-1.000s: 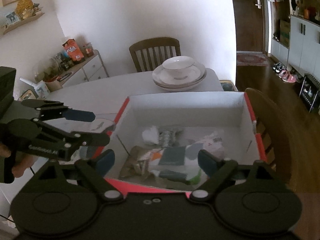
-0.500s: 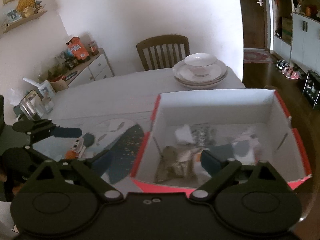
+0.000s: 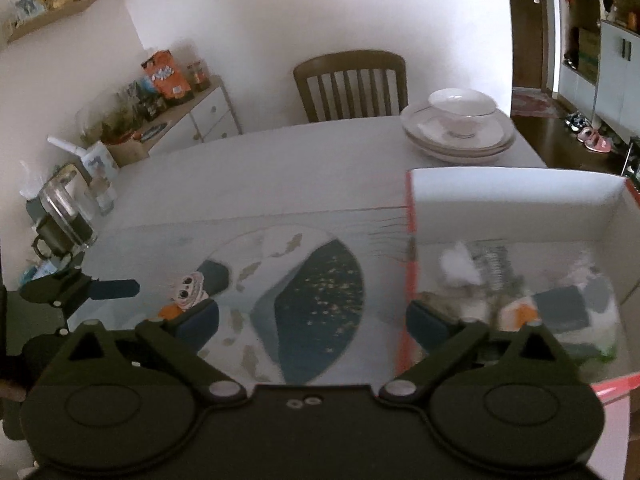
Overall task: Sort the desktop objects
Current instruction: 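Withdraw both tools from the box toward the toy and bottle on the table, then grasp the cartoon-face toy with the right tool while the left tool grasps the blue-labelled bottle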
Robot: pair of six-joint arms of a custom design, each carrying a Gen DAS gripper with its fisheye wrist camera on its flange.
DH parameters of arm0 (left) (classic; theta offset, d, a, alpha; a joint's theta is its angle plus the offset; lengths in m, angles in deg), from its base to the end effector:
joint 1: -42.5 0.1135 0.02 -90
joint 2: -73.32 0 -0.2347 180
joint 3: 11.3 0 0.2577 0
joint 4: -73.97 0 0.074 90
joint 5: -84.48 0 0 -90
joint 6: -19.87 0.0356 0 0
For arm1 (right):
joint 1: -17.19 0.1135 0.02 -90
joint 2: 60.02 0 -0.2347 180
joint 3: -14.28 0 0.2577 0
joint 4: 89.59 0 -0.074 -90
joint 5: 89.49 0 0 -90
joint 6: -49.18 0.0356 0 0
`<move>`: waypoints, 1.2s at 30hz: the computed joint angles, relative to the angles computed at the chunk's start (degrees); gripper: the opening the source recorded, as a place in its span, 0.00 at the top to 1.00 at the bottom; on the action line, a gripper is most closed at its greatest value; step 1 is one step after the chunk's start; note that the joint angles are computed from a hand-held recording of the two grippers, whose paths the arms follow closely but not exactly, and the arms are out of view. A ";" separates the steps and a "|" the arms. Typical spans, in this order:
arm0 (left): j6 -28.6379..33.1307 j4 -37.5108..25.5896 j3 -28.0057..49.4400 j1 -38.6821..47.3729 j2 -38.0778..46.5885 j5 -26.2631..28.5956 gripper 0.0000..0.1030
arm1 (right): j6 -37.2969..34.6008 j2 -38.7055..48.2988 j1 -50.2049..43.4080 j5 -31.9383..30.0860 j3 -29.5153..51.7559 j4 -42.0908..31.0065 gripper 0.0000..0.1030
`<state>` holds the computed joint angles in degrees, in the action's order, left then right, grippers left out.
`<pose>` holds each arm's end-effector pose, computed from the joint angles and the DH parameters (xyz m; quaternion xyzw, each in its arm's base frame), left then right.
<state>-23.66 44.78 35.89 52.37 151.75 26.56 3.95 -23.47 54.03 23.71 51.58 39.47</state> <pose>0.2443 0.0233 0.1192 0.3587 0.8601 -0.1197 0.3423 0.1344 0.0832 0.1747 0.1320 0.9141 0.0748 0.3760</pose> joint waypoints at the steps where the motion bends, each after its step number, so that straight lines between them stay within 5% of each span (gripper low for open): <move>1: 0.66 0.10 0.30 0.84 1.04 0.00 0.01 | 0.34 3.26 0.56 0.28 0.65 2.10 0.03; 16: 1.58 7.30 3.49 6.93 14.42 -2.75 0.01 | 1.35 39.35 1.48 -1.00 14.73 21.48 0.03; 26: -2.05 17.37 -1.70 6.87 14.12 -3.21 0.01 | 1.35 54.22 0.84 -3.21 25.06 24.67 0.03; 36: -1.91 20.33 -2.90 7.29 15.56 -2.32 0.01 | -0.26 63.67 0.66 -6.70 32.75 25.25 0.05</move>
